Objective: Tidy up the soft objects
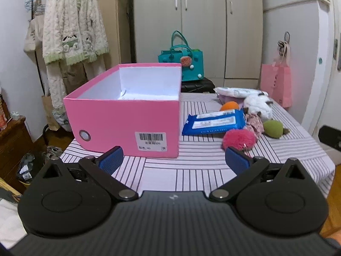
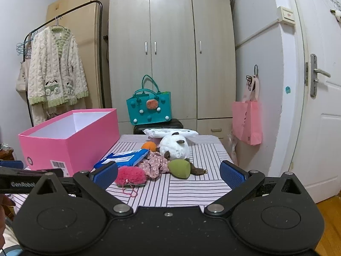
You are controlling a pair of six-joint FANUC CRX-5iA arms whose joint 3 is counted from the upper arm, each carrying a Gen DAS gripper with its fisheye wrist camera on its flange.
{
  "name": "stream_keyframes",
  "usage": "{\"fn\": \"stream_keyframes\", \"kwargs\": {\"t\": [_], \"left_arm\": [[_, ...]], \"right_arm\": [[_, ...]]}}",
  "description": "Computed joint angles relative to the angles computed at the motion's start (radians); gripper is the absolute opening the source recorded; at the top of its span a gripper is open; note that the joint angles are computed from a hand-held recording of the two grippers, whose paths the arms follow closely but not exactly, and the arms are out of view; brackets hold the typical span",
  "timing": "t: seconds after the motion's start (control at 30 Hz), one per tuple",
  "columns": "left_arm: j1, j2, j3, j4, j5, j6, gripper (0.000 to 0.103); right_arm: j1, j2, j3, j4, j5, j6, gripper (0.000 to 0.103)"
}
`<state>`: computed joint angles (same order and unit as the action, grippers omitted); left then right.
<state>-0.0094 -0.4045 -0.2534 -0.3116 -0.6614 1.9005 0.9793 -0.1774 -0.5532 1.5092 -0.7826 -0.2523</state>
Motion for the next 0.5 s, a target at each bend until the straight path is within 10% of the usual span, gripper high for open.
{"fn": "stream_keyframes", "kwargs": {"t": [0.5], "left_arm": [[-0.022, 0.000, -0.003, -0.022, -0.004, 0.014, 0.103]], "right_arm": [[0.010, 0.023, 0.010, -0.024, -0.054, 0.019, 0.103]]}}
